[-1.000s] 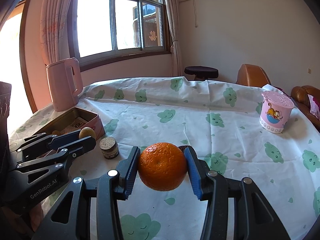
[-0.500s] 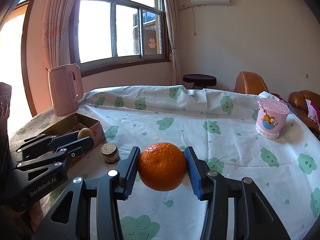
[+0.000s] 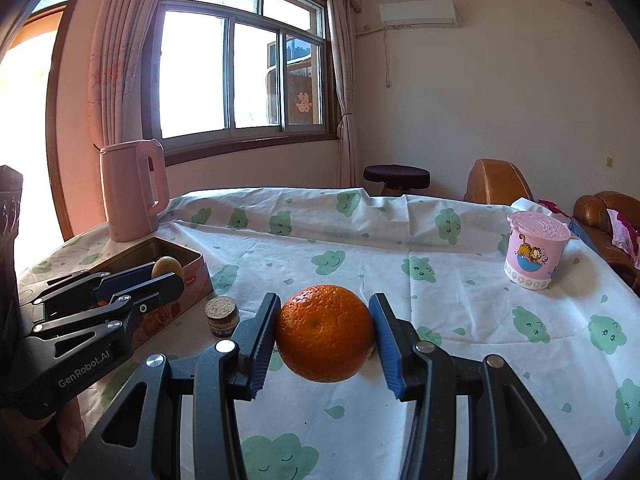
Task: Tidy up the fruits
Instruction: 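Carry the kiwi and the mandarin over the open tin box with both grippers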
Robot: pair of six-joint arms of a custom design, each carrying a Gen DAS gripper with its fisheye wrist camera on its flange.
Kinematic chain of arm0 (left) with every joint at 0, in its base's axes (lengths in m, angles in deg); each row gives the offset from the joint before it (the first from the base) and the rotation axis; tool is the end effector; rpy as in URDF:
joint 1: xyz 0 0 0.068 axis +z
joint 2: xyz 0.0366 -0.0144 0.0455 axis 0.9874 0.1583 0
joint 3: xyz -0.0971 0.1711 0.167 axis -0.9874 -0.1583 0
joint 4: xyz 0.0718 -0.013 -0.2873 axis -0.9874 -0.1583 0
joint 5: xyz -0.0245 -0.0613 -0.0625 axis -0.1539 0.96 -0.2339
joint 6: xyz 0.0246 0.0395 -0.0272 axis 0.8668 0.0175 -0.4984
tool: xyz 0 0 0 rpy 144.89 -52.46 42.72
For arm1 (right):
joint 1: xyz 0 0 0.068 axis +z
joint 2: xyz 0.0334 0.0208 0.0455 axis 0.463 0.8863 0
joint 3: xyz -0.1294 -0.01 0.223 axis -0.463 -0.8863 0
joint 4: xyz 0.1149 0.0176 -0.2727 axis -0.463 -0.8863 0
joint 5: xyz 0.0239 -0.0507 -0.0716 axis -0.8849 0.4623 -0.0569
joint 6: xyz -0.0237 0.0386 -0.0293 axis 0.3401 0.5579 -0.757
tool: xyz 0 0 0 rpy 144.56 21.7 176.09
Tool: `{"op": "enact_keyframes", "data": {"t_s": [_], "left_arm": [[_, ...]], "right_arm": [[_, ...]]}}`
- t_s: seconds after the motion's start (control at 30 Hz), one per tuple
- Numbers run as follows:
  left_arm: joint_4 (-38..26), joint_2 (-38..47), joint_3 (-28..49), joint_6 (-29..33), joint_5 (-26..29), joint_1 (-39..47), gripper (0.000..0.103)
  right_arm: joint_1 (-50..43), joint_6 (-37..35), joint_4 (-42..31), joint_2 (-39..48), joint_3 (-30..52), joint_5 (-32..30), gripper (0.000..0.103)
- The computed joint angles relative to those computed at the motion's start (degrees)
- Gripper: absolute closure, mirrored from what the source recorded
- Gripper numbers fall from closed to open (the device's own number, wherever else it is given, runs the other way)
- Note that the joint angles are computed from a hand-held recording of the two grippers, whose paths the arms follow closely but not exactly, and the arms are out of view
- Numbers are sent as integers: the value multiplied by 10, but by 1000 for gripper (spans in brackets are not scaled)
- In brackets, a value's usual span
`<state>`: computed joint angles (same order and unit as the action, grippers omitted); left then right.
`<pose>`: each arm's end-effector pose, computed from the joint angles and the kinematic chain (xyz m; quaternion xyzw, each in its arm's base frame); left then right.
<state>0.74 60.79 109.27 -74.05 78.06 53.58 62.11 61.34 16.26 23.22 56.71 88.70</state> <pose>0.3525 -0.1950 0.1342 0.3353 0.7773 -0.2254 0.4823 0.2733 0.1559 0.1272 0.1625 0.8215 -0.0814 0.5405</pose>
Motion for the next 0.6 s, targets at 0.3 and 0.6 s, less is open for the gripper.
{"op": "enact_keyframes", "data": {"t_s": [0.3, 0.6], "left_arm": [[-12, -3, 1, 6, 6, 23, 77], [-52, 33, 54, 1, 14, 77, 77]], "right_arm": [[-5, -20, 6, 30, 31, -37, 55], [-6, -69, -8, 98, 126, -80, 55]]}}
